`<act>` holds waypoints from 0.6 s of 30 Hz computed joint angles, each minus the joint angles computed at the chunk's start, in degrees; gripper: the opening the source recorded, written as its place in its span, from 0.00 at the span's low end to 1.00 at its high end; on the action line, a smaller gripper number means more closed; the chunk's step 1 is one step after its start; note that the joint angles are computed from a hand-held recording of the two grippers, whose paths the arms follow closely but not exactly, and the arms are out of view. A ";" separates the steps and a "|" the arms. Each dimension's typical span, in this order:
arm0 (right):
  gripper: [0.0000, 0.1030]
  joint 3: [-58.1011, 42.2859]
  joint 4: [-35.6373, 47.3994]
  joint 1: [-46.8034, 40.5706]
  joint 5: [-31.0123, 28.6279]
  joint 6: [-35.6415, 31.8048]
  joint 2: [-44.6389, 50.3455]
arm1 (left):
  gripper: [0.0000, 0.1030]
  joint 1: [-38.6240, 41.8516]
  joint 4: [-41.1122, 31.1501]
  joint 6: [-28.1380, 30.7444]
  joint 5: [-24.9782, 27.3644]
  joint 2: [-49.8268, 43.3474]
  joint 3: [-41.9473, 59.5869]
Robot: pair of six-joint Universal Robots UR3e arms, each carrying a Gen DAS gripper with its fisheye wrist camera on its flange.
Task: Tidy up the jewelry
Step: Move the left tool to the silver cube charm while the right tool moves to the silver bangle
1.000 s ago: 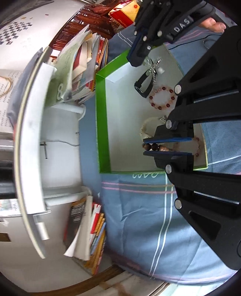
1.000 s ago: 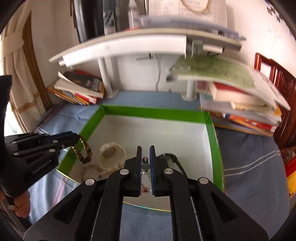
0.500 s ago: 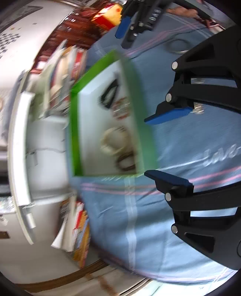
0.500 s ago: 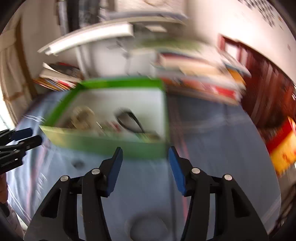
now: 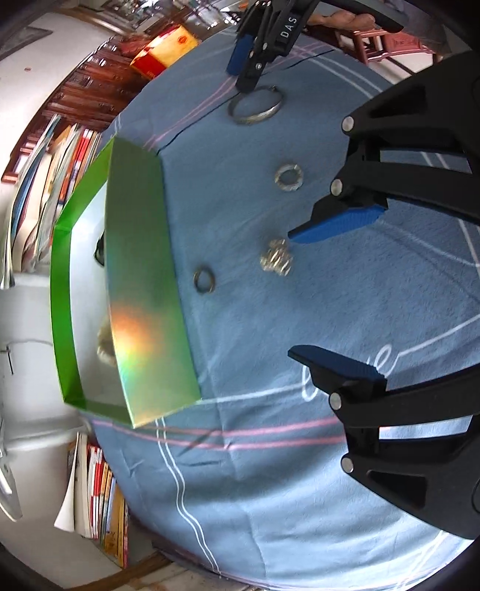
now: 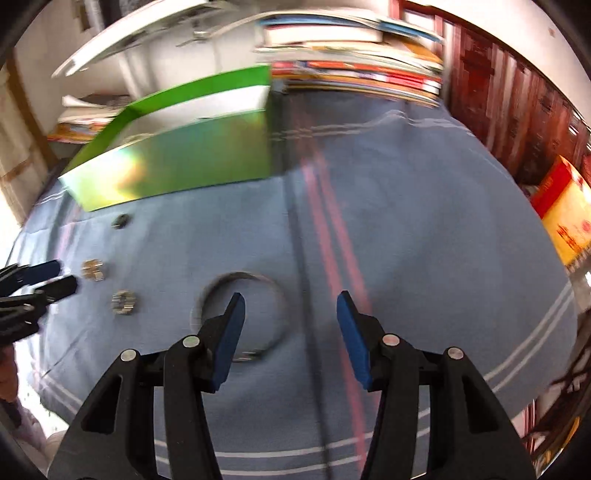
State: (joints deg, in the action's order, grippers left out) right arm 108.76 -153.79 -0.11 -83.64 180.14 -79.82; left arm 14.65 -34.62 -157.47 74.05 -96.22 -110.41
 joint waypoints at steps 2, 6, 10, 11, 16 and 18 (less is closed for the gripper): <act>0.50 -1.89 0.70 1.63 0.04 0.00 1.39 | 0.58 -0.24 -0.56 0.01 -0.55 -0.31 0.58; 0.50 -5.52 2.10 4.11 0.34 0.42 4.80 | 0.58 -0.94 -1.64 -0.33 -1.37 -2.04 1.90; 0.50 -7.05 2.70 4.89 0.90 0.90 6.07 | 0.47 -1.38 -3.05 -2.41 -1.53 -4.63 4.62; 0.50 -7.49 2.88 5.04 1.03 0.85 6.32 | 0.47 -1.38 -3.14 -2.65 -1.53 -5.04 5.02; 0.50 -10.81 3.04 5.22 0.76 0.60 9.45 | 0.49 -1.98 -2.76 -3.17 -1.56 -5.94 5.78; 0.50 -12.96 2.95 5.59 1.07 0.24 11.32 | 0.51 -2.29 -2.65 -3.28 -1.44 -6.12 5.98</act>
State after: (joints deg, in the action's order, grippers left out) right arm 95.80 -150.83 5.48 -82.57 180.37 -68.50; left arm 12.37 -37.27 -160.75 72.61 -102.34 -104.43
